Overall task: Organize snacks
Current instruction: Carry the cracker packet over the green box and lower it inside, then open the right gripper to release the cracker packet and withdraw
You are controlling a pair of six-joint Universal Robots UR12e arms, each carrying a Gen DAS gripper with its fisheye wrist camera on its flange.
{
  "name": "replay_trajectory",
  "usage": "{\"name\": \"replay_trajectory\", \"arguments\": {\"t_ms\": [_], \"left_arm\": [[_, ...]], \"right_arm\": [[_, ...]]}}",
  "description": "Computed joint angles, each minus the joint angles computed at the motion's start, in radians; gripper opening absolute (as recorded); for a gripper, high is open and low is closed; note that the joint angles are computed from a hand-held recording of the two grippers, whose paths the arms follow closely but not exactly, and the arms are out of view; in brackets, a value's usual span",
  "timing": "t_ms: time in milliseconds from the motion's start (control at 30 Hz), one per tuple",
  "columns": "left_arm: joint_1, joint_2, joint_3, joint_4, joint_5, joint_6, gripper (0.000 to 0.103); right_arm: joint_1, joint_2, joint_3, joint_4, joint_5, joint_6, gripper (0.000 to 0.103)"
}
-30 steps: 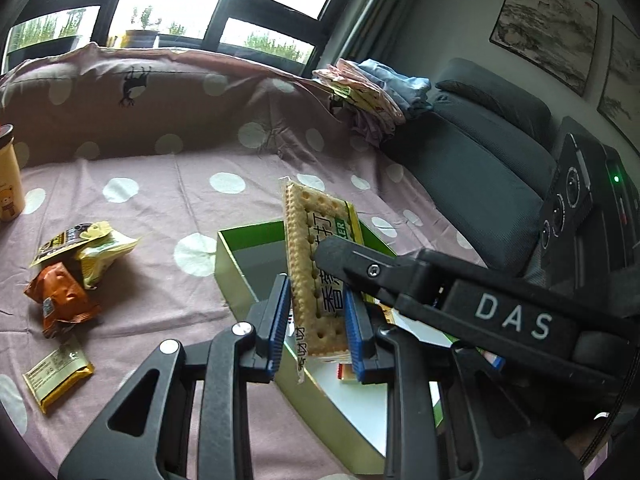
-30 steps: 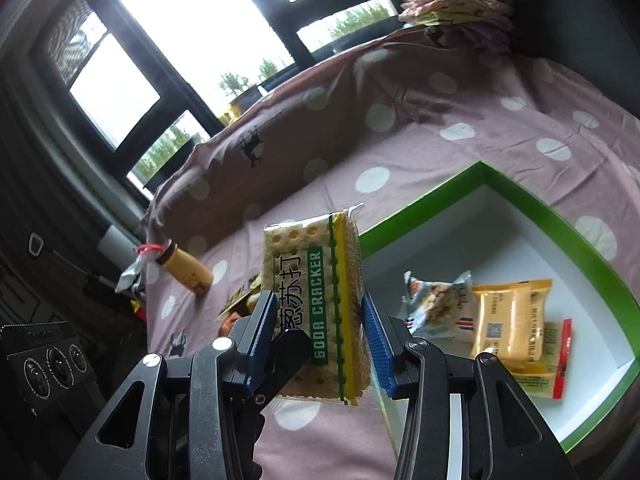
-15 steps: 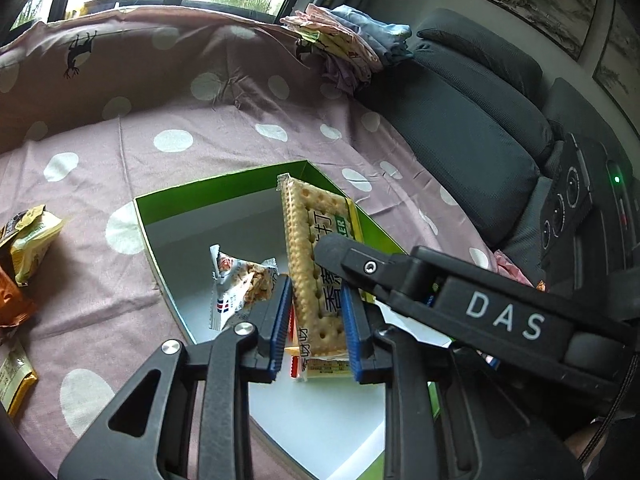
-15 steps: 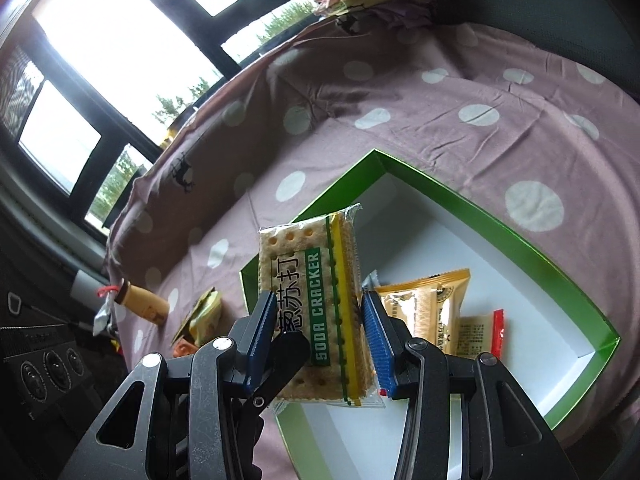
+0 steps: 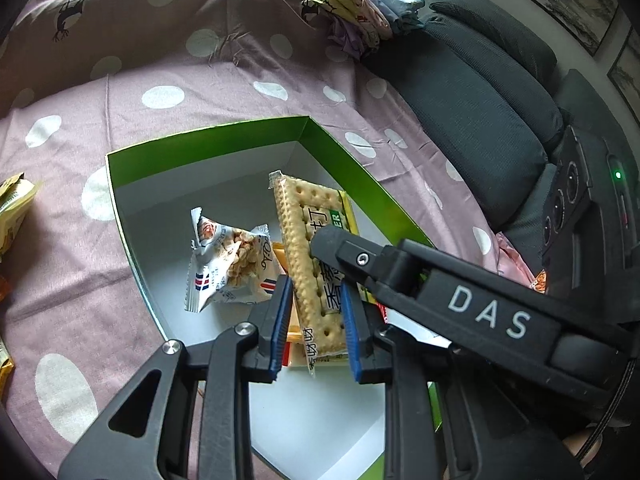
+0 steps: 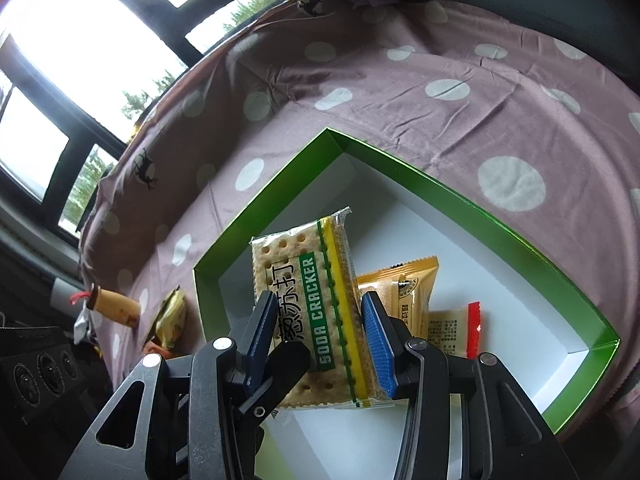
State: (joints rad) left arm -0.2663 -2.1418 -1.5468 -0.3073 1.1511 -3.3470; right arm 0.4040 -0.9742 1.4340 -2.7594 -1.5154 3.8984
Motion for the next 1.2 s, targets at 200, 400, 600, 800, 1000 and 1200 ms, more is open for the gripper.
{"name": "replay_trajectory", "arguments": {"t_ms": [200, 400, 600, 800, 1000, 1200], "left_arm": [[-0.003, -0.002, 0.009, -0.041, 0.007, -0.006, 0.023], [-0.008, 0.002, 0.006, -0.041, 0.038, -0.016, 0.023], [0.002, 0.032, -0.037, 0.008, 0.055, -0.031, 0.029], [0.040, 0.102, -0.140, 0.096, 0.105, -0.083, 0.066], [0.081, 0.197, -0.269, 0.156, 0.326, -0.185, 0.083], [0.138, 0.250, -0.375, 0.195, 0.515, -0.356, 0.090]], "right_arm": [[-0.006, 0.007, -0.008, 0.034, 0.014, 0.011, 0.047], [-0.005, 0.005, -0.011, 0.053, -0.003, 0.021, 0.047], [0.006, -0.001, -0.009, 0.035, -0.043, 0.007, 0.047], [0.021, -0.004, -0.010, -0.010, -0.080, -0.020, 0.049], [0.044, 0.008, -0.043, 0.000, -0.105, -0.061, 0.060], [0.077, 0.037, -0.093, -0.076, -0.043, -0.167, 0.078]]}}
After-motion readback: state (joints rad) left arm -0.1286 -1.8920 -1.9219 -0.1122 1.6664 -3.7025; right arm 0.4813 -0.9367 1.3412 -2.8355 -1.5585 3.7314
